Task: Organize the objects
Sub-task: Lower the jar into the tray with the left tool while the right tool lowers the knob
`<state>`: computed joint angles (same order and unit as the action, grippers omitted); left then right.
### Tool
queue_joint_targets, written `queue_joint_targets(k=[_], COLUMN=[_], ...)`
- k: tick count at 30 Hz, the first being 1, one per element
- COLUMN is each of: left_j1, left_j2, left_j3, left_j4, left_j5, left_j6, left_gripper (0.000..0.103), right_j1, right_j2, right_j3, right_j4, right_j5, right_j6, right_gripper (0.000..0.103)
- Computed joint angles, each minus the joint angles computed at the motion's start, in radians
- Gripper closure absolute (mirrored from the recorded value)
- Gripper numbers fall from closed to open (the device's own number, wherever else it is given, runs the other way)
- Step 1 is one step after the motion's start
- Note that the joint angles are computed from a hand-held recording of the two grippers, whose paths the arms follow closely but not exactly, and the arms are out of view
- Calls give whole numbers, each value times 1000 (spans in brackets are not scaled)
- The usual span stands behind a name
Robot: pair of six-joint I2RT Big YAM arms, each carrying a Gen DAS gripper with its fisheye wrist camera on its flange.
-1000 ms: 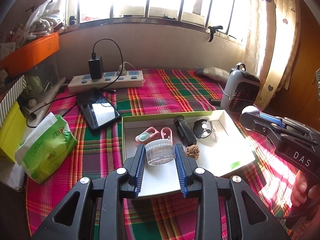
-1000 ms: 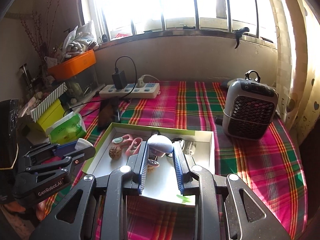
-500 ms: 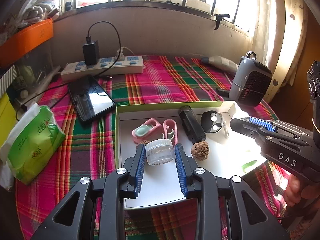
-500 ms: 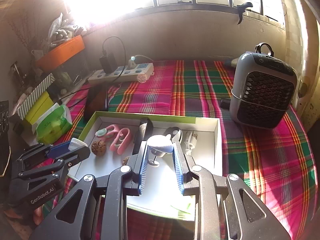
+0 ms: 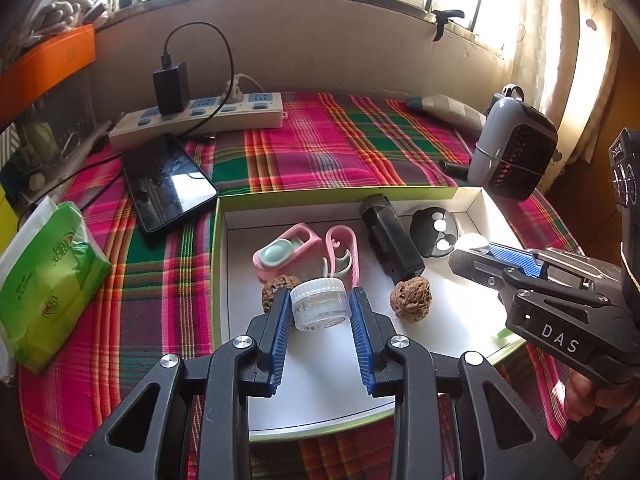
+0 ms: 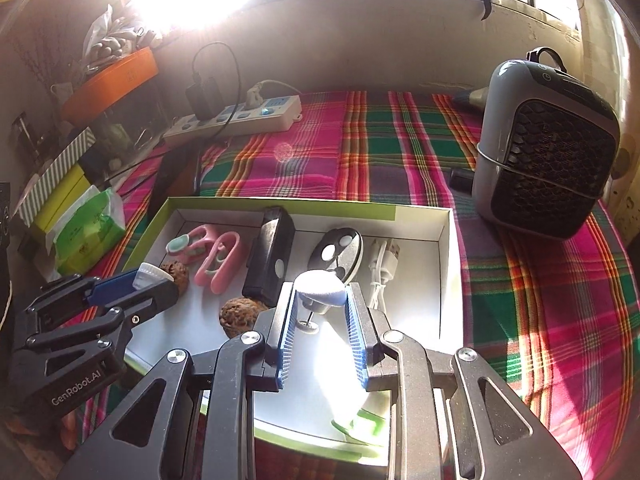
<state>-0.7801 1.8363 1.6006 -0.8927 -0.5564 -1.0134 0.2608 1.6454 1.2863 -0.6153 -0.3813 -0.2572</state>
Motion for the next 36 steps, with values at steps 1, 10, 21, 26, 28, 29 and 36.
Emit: queue_joint_targets(k=[1,10,21,26,28,29,36], left_j1=[-1,-3,-8,-9,-7,-7,-6], left_j2=[3,8,25,34,31,32,36], left_j3=[3,7,22,32,26,27,27], left_j4=[-1,10,7,-13,-4,-6,-7], left_j5=[-3,0,16,4,17,19,25], left_j6=[4,22,37,35,38,36,37], left_gripper=[75,75,75,75,75,75,75], right_j1=[1,5,6,7,8,8,10], right_j2=[3,14,25,24,27,28,26], right_j3=[1,1,3,2,3,3,-6], right_j4=[-2,-4,-2,-2,-4,-5,10], right_j5=[1,11,15,20,20,21,35], right_j6=[0,0,1,2,1,1,-5], right_gripper=[77,77,77,77,77,77,77])
